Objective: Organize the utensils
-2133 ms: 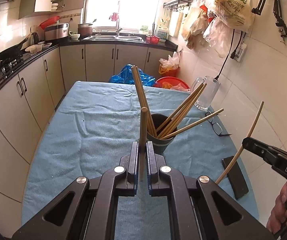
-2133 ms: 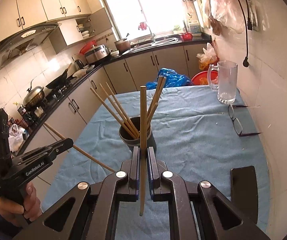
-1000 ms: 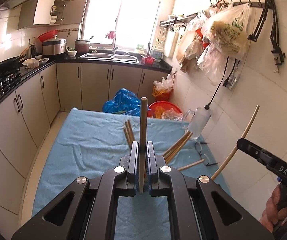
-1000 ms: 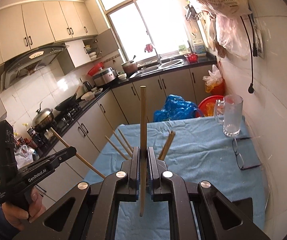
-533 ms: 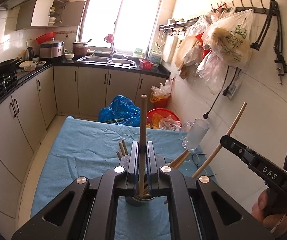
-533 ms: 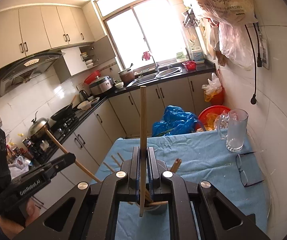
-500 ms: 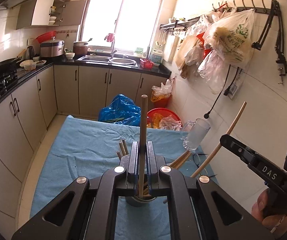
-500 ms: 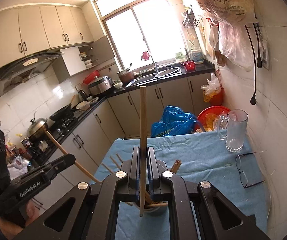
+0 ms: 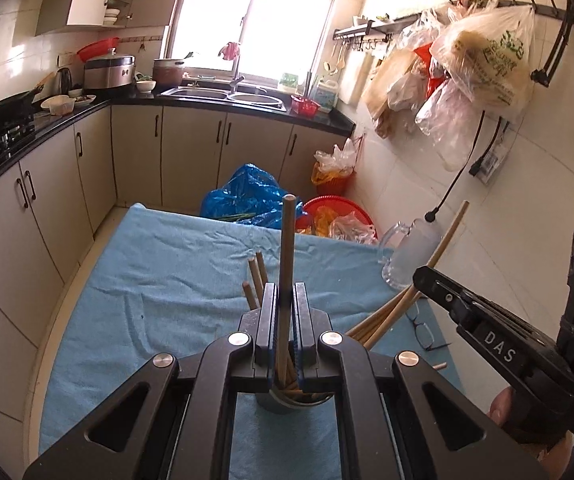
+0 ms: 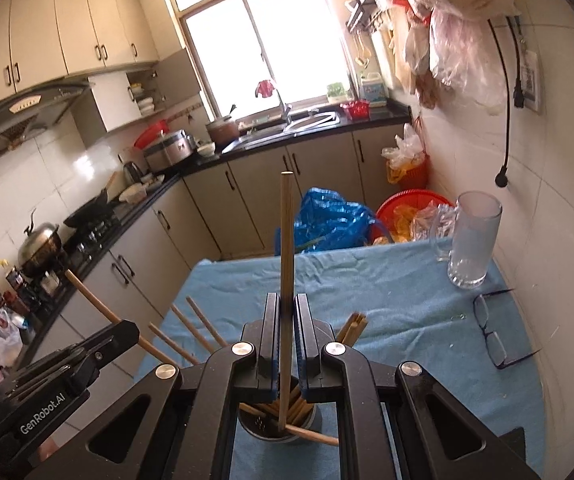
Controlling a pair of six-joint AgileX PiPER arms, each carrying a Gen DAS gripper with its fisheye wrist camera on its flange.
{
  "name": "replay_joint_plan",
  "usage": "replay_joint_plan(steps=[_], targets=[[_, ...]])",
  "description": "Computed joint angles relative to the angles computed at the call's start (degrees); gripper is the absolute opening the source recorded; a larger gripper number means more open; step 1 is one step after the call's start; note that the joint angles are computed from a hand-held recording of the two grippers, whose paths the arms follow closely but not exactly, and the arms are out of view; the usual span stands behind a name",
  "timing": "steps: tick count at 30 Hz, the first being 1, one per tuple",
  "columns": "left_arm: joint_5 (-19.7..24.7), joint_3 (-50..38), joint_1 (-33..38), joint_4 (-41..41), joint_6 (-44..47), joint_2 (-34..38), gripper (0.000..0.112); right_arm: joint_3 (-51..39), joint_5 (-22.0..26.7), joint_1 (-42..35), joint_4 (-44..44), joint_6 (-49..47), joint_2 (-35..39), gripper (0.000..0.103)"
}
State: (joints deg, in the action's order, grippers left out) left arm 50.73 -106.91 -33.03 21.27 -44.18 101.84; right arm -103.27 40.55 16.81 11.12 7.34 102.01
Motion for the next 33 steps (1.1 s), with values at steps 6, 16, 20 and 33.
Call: replay_joint_plan(steps=[6,16,20,33], targets=[[-0.6,2.2,-0.3,1.3,-0.6,-1.2,0.006,0.0,1.6,-0.3,1.1,-1.3,0.6,0.008],[0.3,3.5,-1.0,2.8,-3.4,-3.8,0.022,0.1,3.3,-1.3,3.4,-1.8,-1.5,0.018],[0.9,4.2,-2.3,5.1,-5.8,-5.6,0.032,1.6,3.4,-2.5,4.6,-2.0,-4.5,0.022],[16.8,6.3,-17.7,30.8,-18.1,-14.6,0.088,11.7,1.7,-5.1,-3.3,-0.1,-22.4,0.075]])
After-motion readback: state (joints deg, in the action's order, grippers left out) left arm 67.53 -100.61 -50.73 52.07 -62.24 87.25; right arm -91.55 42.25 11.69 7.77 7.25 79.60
